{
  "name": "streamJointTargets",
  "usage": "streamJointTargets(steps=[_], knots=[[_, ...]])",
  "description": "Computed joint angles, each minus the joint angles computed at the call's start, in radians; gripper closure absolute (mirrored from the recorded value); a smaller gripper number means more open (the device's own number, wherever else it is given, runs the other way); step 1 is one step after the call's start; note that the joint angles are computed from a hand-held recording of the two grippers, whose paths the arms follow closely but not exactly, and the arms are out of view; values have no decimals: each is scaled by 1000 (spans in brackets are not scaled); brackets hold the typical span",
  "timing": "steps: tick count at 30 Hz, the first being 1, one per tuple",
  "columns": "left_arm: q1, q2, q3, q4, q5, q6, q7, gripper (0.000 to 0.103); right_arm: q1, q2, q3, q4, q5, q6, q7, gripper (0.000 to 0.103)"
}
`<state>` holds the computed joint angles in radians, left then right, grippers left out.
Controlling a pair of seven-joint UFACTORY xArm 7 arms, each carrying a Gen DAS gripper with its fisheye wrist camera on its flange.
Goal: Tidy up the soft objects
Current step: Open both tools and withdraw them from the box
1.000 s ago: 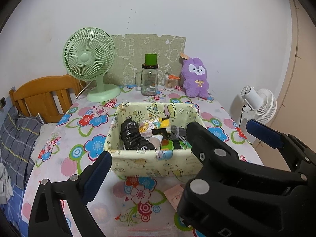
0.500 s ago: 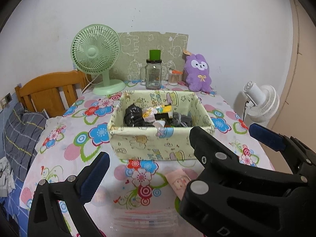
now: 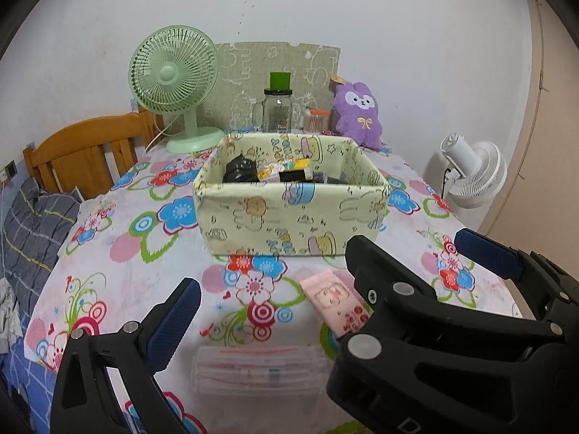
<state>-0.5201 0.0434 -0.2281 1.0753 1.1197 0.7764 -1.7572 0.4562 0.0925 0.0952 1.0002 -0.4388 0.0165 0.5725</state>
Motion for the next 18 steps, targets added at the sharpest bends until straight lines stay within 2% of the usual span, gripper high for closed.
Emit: streamJointTargets(steps=[13, 14, 17, 18], knots=[[-10, 6, -5, -58, 14, -17, -63, 0, 27, 4, -23, -58, -57, -13, 73, 10], [-10, 8, -3, -61, 14, -23, -65, 0, 34, 6, -30, -57, -72, -9, 88, 10], [-9, 11, 1, -75, 26, -44, -86, 0, 79, 14, -86, -48, -215, 9, 221, 10], [-8, 15, 3, -79, 33, -52, -98, 0, 75, 18, -83, -46, -232, 13, 236, 10]])
